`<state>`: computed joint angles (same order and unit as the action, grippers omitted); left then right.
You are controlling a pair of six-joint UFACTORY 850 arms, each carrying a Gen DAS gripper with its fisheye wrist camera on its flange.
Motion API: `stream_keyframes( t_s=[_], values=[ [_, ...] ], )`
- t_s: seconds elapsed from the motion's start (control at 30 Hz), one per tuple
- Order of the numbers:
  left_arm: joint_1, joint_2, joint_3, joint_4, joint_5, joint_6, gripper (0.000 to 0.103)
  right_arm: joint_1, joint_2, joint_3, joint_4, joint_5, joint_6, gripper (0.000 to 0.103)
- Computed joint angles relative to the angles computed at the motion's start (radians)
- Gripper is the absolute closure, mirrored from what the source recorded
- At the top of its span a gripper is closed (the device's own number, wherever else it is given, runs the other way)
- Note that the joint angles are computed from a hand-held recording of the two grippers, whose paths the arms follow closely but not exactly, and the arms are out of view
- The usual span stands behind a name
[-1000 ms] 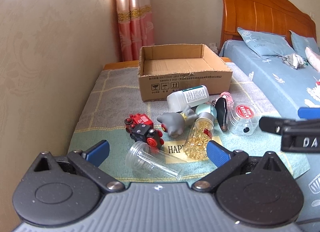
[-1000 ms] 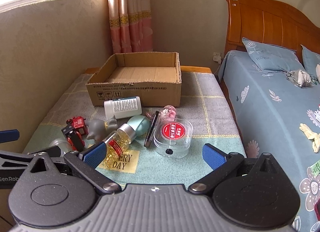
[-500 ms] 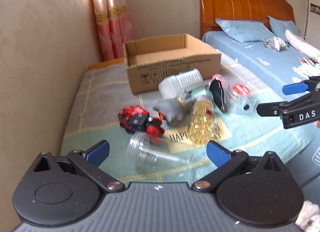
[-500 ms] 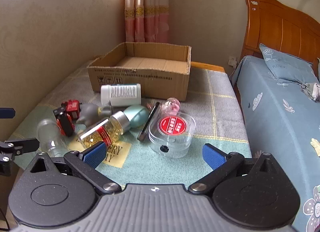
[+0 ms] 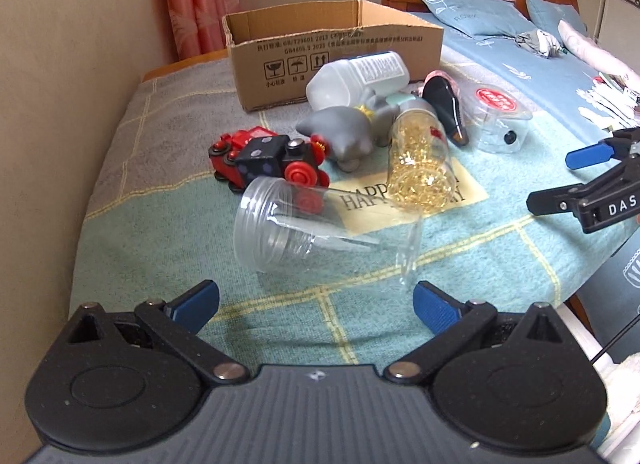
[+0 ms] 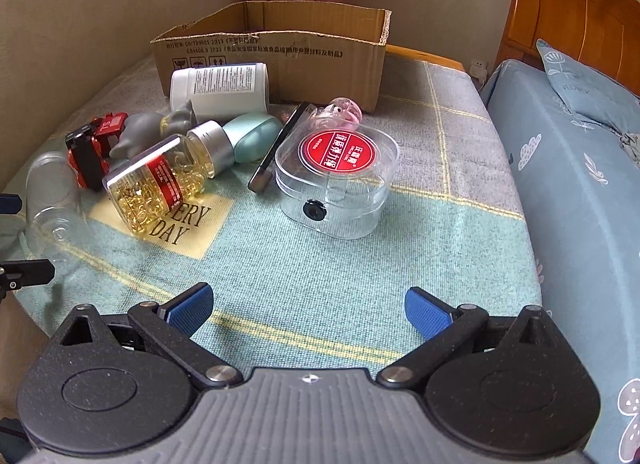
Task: Organize rigid objects
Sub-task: 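Close the left gripper on the clear plastic jar while the right tool approaches the clear round container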
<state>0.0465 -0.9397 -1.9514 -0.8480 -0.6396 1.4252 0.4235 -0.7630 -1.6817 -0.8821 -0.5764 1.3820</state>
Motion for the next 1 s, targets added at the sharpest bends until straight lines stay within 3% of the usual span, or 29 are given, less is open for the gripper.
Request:
stream_keyframes(
  t_s=[0.43,0.9,1.0],
  values=[
    [0.000,-0.076,-0.107,-0.014,-0.063,-0.010,0.001,-0.009,-0.002,0.010,-0.014,0.035,-0.027,0.000],
    [-0.023,-0.029,-0.035,-0.123,0.044,0.119,0.004,-0.012,-0.018,-0.010,-0.051,0.033,0.012,0.000],
    [-0.018,-0.036,-0.051,-0.123,0.026,0.093,0.007,-0.017,-0.027,-0.024,-0.043,0.035,-0.002,0.000]
  ],
)
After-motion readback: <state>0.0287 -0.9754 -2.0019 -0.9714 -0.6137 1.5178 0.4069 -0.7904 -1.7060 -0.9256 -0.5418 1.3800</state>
